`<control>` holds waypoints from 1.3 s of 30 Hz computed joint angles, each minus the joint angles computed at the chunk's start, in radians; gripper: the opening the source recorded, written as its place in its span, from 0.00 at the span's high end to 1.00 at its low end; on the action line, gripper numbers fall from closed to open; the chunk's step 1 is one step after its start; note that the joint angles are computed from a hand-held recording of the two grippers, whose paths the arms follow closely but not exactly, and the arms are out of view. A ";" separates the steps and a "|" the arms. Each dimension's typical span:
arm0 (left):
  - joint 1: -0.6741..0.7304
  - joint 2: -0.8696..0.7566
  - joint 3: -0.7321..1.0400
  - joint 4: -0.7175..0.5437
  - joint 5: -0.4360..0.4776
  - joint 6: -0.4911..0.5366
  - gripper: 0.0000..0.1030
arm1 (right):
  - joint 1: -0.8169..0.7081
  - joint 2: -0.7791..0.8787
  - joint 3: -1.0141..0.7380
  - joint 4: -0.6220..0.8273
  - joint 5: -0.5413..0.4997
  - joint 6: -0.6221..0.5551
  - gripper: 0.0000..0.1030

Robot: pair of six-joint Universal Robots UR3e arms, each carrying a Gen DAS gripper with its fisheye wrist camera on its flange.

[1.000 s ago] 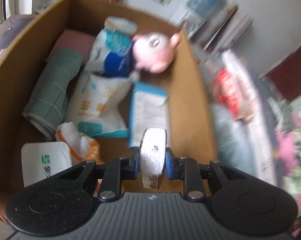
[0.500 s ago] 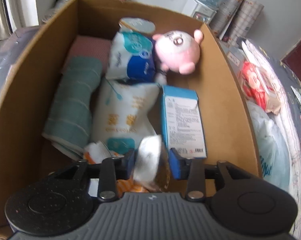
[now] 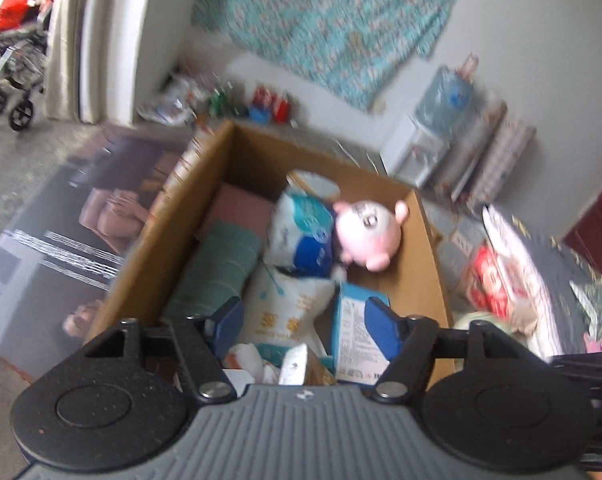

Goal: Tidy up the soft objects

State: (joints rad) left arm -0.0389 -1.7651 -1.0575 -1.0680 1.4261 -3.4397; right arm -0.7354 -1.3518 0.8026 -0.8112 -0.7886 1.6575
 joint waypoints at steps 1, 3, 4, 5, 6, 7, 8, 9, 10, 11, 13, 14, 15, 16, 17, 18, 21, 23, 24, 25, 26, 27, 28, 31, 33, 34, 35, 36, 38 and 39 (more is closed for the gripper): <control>-0.002 0.028 -0.029 0.017 0.013 -0.009 0.27 | 0.028 -0.021 0.061 -0.082 -0.013 0.036 0.67; -0.003 0.078 -0.078 0.041 0.035 -0.020 0.26 | 0.087 -0.062 0.185 -0.260 -0.053 0.111 0.54; -0.008 0.099 -0.099 0.049 0.051 -0.026 0.25 | 0.115 -0.068 0.223 -0.327 -0.080 0.151 0.48; -0.012 0.119 -0.117 0.054 0.062 -0.027 0.24 | 0.136 -0.067 0.248 -0.379 -0.104 0.190 0.48; -0.016 0.140 -0.140 0.062 0.072 -0.028 0.23 | 0.147 -0.068 0.268 -0.408 -0.117 0.209 0.48; -0.023 0.159 -0.162 0.072 0.084 -0.030 0.22 | 0.147 -0.071 0.284 -0.421 -0.116 0.211 0.48; -0.031 0.177 -0.181 0.078 0.098 -0.031 0.22 | 0.139 -0.072 0.296 -0.425 -0.110 0.208 0.48; -0.040 0.191 -0.194 0.077 0.112 -0.028 0.22 | 0.129 -0.074 0.297 -0.416 -0.102 0.207 0.48; -0.050 0.204 -0.209 0.081 0.128 -0.026 0.22 | 0.114 -0.077 0.298 -0.401 -0.088 0.200 0.48; -0.061 0.220 -0.230 0.092 0.145 -0.027 0.22 | 0.094 -0.086 0.301 -0.384 -0.072 0.189 0.48; -0.088 0.245 -0.269 0.117 0.185 -0.035 0.22 | 0.046 -0.113 0.321 -0.358 -0.035 0.167 0.48; -0.099 0.261 -0.289 0.125 0.199 -0.038 0.22 | 0.016 -0.122 0.322 -0.329 -0.013 0.152 0.47; -0.111 0.275 -0.307 0.135 0.209 -0.042 0.21 | -0.023 -0.136 0.325 -0.283 0.008 0.128 0.47; -0.123 0.288 -0.324 0.142 0.217 -0.042 0.20 | -0.066 -0.151 0.327 -0.234 0.029 0.099 0.45; -0.136 0.301 -0.337 0.147 0.229 -0.043 0.17 | -0.112 -0.174 0.340 -0.188 0.049 0.058 0.44; -0.154 0.314 -0.351 0.154 0.246 -0.041 0.15 | -0.165 -0.205 0.362 -0.146 0.070 0.013 0.40; -0.228 0.342 -0.383 0.178 0.323 -0.037 0.10 | -0.354 -0.311 0.436 0.021 0.127 -0.177 0.21; -0.269 0.369 -0.419 0.208 0.352 -0.049 0.07 | -0.472 -0.365 0.482 0.116 0.151 -0.294 0.17; -0.285 0.388 -0.443 0.227 0.350 -0.056 0.06 | -0.526 -0.393 0.507 0.142 0.153 -0.329 0.16; -0.304 0.402 -0.467 0.246 0.354 -0.068 0.04 | -0.575 -0.419 0.531 0.156 0.151 -0.351 0.13; -0.325 0.409 -0.483 0.258 0.364 -0.081 0.03 | -0.619 -0.442 0.554 0.165 0.146 -0.369 0.11; -0.355 0.410 -0.492 0.264 0.391 -0.098 0.03 | -0.657 -0.461 0.573 0.169 0.140 -0.378 0.02; -0.390 0.404 -0.495 0.265 0.429 -0.114 0.01 | -0.695 -0.480 0.592 0.172 0.135 -0.392 0.01; -0.505 0.349 -0.442 0.187 0.580 -0.176 0.00 | -0.806 -0.566 0.673 0.156 0.128 -0.460 0.01; -0.564 0.301 -0.377 0.086 0.658 -0.241 0.00 | -0.863 -0.626 0.727 0.131 0.120 -0.502 0.01; -0.577 0.289 -0.362 0.053 0.669 -0.258 0.00 | -0.886 -0.651 0.751 0.120 0.120 -0.516 0.01; -0.585 0.280 -0.350 0.025 0.668 -0.267 0.00 | -0.906 -0.676 0.779 0.102 0.120 -0.524 0.01; -0.592 0.277 -0.343 -0.005 0.664 -0.279 0.00 | -0.931 -0.696 0.795 0.100 0.118 -0.541 0.01; -0.605 0.256 -0.310 -0.067 0.667 -0.305 0.00 | -0.962 -0.733 0.830 0.091 0.122 -0.563 0.01; -0.620 0.249 -0.307 -0.080 0.692 -0.317 0.00 | -0.971 -0.759 0.853 0.062 0.125 -0.553 0.01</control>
